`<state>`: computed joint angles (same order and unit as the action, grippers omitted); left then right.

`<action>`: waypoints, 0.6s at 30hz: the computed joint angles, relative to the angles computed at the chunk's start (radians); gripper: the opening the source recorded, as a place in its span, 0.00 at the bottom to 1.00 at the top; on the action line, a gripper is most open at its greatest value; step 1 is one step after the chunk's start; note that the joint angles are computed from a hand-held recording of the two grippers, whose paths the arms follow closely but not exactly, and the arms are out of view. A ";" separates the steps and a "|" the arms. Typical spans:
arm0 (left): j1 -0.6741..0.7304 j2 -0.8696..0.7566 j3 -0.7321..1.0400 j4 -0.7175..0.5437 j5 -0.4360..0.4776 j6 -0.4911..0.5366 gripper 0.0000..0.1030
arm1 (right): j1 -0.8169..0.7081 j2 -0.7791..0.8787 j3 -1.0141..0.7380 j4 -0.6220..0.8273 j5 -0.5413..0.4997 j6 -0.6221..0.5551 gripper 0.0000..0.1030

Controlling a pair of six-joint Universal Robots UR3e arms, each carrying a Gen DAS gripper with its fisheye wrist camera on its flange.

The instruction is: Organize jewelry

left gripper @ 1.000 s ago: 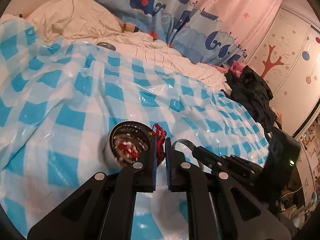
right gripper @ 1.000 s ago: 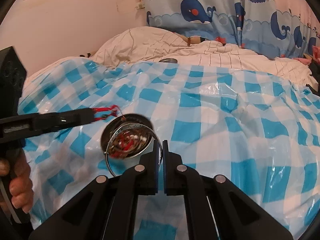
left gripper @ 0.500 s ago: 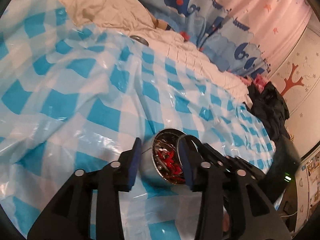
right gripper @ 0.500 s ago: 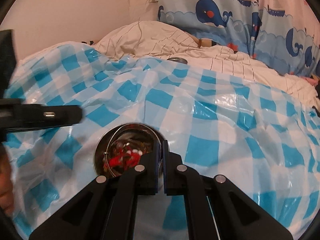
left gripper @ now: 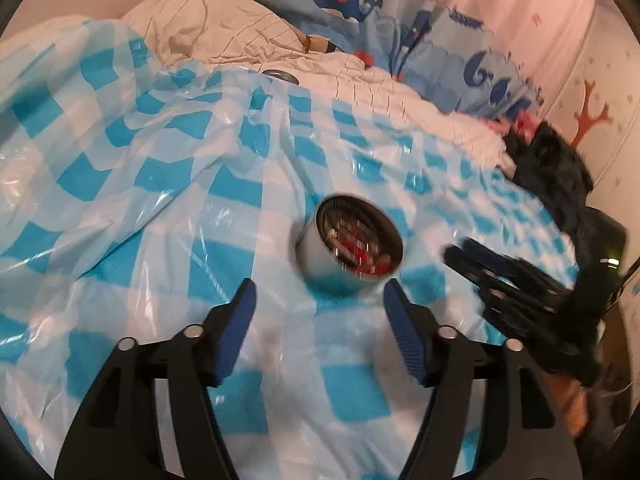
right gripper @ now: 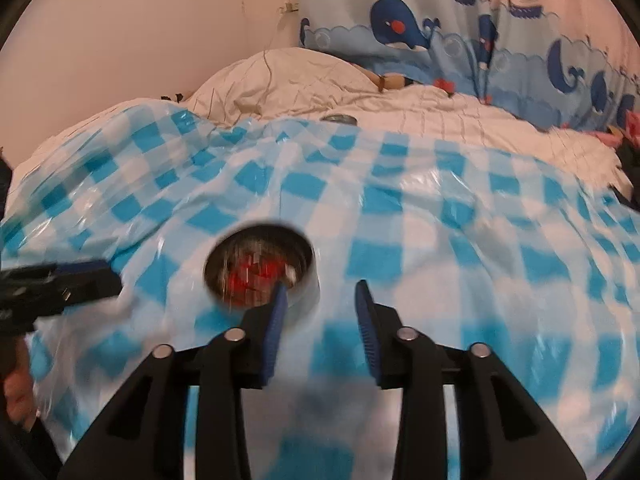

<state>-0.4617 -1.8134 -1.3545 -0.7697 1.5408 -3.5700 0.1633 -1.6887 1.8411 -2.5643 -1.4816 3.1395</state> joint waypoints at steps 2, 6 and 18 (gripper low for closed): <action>-0.041 0.022 -0.031 -0.010 0.060 -0.008 0.74 | -0.008 -0.109 0.085 0.049 -0.001 0.006 0.47; -0.122 0.042 -0.074 -0.021 0.174 -0.034 0.86 | -0.003 -0.302 0.222 0.136 0.010 0.051 0.61; -0.217 -0.014 -0.069 -0.057 0.323 -0.022 0.93 | 0.092 -0.266 0.328 0.011 -0.129 0.143 0.75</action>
